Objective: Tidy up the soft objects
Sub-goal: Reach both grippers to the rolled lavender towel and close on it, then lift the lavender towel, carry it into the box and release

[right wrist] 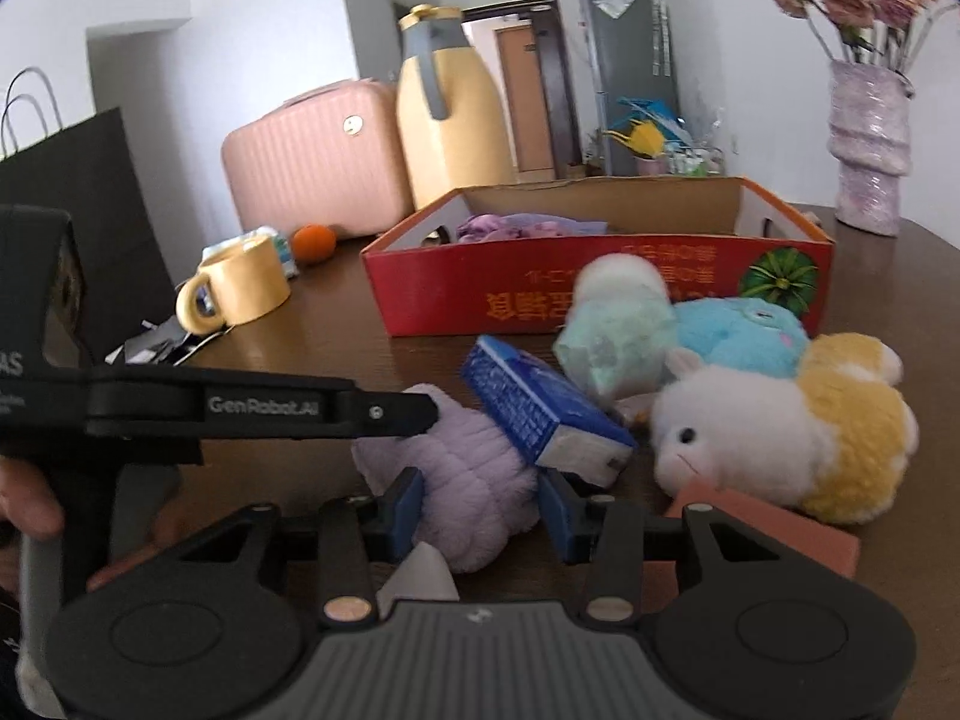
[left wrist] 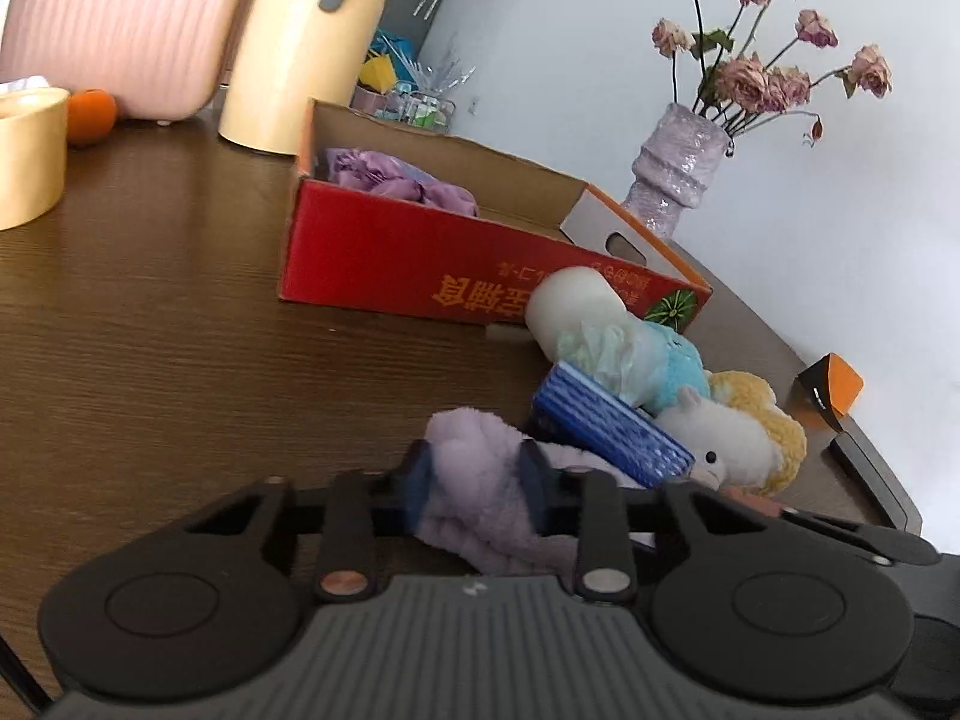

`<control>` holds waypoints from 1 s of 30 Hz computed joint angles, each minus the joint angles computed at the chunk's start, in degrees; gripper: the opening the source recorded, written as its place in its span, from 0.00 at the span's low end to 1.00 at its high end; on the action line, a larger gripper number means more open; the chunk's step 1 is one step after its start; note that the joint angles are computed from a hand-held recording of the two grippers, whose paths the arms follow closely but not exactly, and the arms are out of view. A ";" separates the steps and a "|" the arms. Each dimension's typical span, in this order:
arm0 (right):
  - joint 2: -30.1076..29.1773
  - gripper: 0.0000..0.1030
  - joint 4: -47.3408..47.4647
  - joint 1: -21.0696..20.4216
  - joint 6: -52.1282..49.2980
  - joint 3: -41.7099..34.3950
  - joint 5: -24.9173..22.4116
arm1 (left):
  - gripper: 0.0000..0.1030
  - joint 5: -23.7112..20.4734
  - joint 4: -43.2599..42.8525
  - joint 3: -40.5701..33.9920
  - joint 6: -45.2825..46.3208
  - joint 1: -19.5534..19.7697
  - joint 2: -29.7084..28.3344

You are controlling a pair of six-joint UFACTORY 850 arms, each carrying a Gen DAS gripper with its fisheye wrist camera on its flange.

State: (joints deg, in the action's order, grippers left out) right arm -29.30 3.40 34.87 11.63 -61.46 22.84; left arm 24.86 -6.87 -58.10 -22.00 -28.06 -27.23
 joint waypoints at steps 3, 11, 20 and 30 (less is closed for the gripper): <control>-0.42 0.34 -6.27 -0.15 4.04 -0.84 0.69 | 0.18 1.80 -6.53 3.42 3.62 -0.49 2.92; 0.76 0.26 -30.49 0.16 25.67 -1.12 3.70 | 0.17 5.73 -22.80 15.93 6.96 -3.54 13.91; 9.05 0.23 -24.27 4.38 16.47 7.89 2.71 | 0.17 7.14 -29.52 23.29 9.67 -9.73 20.81; 17.23 0.26 -9.93 3.90 9.32 19.49 2.21 | 0.22 6.70 -26.62 22.17 7.03 -15.47 18.13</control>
State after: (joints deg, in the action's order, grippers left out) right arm -12.06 -6.53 38.78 20.96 -41.98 25.05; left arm 31.55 -33.50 -35.93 -14.98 -43.53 -9.10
